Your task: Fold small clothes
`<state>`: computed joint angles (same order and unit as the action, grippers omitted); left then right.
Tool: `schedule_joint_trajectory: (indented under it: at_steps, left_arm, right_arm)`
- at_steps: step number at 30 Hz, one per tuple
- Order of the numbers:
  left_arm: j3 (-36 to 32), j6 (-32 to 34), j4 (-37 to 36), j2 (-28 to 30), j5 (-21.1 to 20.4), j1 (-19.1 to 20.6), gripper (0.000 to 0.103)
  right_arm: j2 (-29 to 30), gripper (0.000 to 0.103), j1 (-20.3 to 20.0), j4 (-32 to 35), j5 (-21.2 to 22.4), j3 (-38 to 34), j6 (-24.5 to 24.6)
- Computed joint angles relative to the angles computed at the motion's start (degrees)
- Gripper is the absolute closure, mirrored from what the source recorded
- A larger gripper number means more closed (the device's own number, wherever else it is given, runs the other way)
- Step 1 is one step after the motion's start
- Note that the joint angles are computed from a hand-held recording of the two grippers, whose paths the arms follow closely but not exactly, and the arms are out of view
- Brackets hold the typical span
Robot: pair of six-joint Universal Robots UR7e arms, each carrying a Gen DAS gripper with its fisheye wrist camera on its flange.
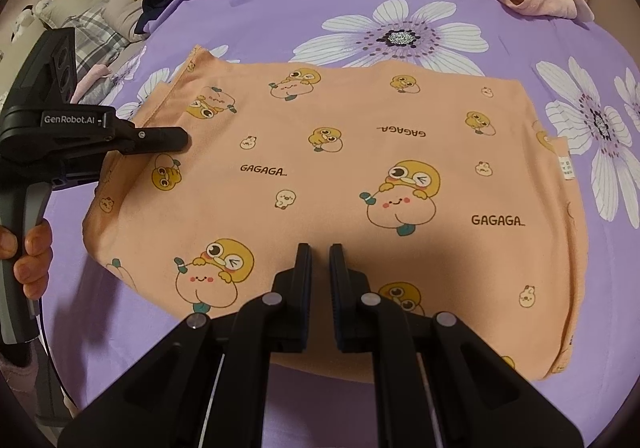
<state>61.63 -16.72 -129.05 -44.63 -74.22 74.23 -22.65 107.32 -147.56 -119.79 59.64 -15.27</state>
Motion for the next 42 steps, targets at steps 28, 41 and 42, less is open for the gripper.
schedule_joint_trajectory:
  at_steps: [28, 41, 42]
  left_arm:
    - [-5.8, 4.6, 4.1, 4.0, 5.0, -7.4, 0.089]
    - [-16.9, 7.2, 13.8, 14.1, 6.5, -11.0, 0.089]
    - [-17.7, 7.1, 14.9, 14.8, 6.7, -11.1, 0.089]
  right_arm:
    - [-6.9, 0.092, -3.7, -6.7, 6.2, 6.6, 4.7]
    - [-11.7, 0.092, -7.5, -10.6, 10.4, 11.2, 11.0]
    - [-12.0, 0.092, -7.8, -10.7, 10.8, 11.6, 11.5]
